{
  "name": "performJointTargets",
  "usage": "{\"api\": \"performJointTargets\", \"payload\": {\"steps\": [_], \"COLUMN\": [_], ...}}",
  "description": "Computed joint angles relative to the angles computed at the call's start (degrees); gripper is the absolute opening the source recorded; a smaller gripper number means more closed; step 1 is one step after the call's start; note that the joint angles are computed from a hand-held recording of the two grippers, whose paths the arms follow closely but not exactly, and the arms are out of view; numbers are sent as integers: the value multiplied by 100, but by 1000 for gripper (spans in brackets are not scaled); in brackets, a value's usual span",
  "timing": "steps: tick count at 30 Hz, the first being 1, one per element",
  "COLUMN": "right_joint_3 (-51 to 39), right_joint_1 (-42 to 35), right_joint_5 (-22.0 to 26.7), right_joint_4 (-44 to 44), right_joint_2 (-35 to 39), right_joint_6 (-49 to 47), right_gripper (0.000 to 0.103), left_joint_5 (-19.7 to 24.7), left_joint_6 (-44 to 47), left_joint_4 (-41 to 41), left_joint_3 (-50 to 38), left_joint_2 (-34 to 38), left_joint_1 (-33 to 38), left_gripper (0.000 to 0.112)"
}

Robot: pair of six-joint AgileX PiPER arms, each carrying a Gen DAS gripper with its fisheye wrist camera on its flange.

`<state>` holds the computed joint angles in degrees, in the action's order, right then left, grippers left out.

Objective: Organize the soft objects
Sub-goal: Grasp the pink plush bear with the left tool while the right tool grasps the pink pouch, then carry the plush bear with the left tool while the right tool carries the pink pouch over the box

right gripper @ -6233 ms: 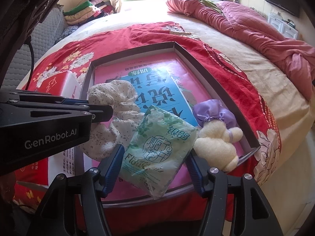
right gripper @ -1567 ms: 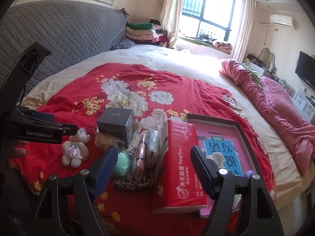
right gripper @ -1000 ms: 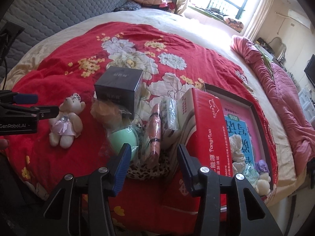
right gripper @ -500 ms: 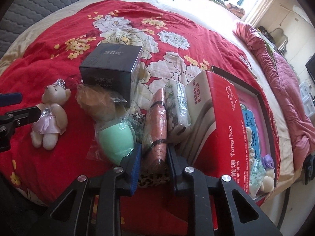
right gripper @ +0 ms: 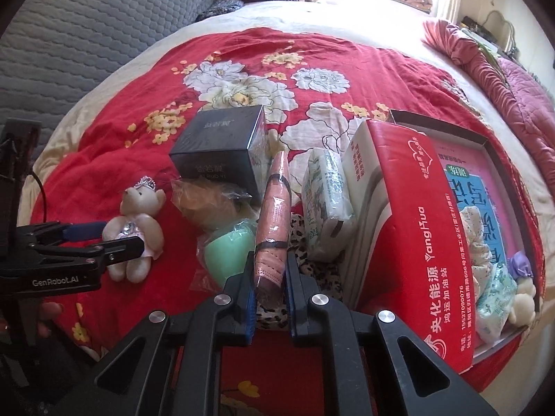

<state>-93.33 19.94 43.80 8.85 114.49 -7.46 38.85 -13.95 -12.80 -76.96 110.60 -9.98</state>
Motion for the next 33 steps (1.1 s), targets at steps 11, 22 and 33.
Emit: {"api": "performJointTargets", "payload": {"steps": [11,22,33], "right_joint_3": [324,612,885], "right_joint_1": [-56,-263,-507], "right_joint_5": [-146,-295,-429], "right_joint_4": [284,673,1436], "right_joint_2": [-341,-683,-1056], "right_joint_6": [-253,-598,-1249], "right_gripper": [14,14,14], "left_joint_5": [-530,-855,-442], "left_joint_6": [613,636,-1407], "left_joint_4": [-1064,-1076,1181], "left_joint_3": [66,327,89], "left_joint_2": [244,-109,-785], "left_joint_1": [140,-21,-764], "left_gripper": [38,29,29]}}
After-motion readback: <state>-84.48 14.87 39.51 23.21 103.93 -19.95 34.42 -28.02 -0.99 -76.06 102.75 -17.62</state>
